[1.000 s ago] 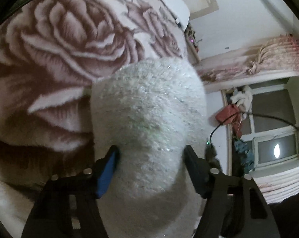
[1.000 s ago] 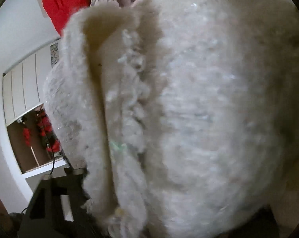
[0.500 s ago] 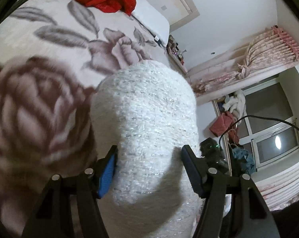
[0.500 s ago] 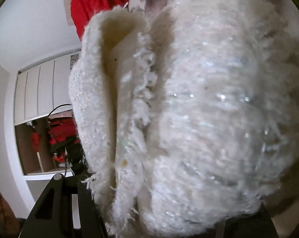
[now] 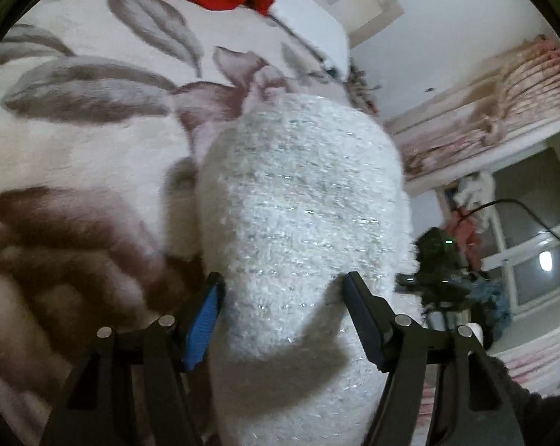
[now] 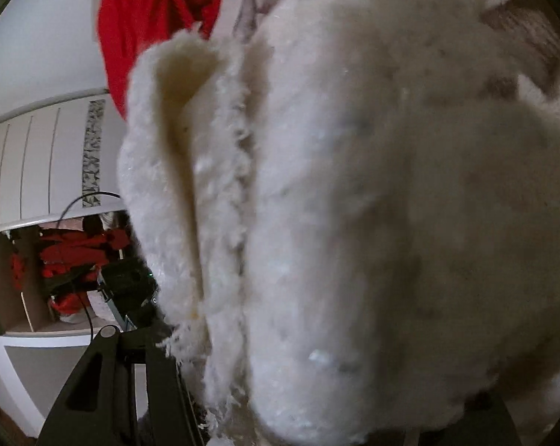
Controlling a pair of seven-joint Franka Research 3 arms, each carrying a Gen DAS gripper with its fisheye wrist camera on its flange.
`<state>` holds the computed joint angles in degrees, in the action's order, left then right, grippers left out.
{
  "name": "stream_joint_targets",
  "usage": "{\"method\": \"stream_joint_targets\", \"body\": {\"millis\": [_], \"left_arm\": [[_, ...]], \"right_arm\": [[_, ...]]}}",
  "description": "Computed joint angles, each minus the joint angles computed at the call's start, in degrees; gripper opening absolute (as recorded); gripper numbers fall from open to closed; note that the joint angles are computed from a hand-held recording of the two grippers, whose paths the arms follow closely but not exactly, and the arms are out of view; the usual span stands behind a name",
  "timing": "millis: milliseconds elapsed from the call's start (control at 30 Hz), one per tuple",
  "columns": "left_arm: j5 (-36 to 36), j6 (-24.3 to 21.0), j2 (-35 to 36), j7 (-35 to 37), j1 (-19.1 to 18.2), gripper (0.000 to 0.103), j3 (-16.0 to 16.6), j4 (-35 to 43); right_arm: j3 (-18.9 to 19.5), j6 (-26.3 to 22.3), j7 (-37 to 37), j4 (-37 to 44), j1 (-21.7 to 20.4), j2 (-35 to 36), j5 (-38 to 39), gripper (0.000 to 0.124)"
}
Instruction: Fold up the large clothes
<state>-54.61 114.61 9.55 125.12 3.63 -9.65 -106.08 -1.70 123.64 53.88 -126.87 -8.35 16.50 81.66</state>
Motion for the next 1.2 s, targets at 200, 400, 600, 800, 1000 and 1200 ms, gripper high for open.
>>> {"method": "stream_joint_targets", "body": {"millis": [200,400,600,800,1000,1200], "left_arm": [[21.3,18.9,-11.3,-10.0,-4.7,0.066,0.5,-9.0],[39.9,26.0,-23.3,-21.8,-8.6,0.095,0.5,-18.0],[50.9,19.8,-35.1,-29.8,-10.8,0.095,0.4,-20.1],[53.3,6.6,-44.7,-32.5,-13.8,0.095,4.2,-13.4],[54.0,-8.6,-49.8,-33.8,-15.0,0.095,5.6,-0.1],[53.6,-21.2,-50.5,-35.5,-15.6,0.095,6.2,14.7]], "right_arm": [[-3.4,15.8,17.3,-3.5,8.7,-7.8,-21.6,0.097],[0.0,26.4,58.8,-10.0,12.7,-19.2,-70.3,0.103],[7.2,15.9,86.6,-14.8,14.2,-36.6,-95.6,0.103],[15.0,-4.9,92.9,-9.3,16.4,-54.3,-98.7,0.103],[22.0,-24.5,91.8,6.9,17.4,-61.0,-99.3,0.103],[30.3,-42.5,89.7,31.0,13.5,-58.7,-98.9,0.103]]}}
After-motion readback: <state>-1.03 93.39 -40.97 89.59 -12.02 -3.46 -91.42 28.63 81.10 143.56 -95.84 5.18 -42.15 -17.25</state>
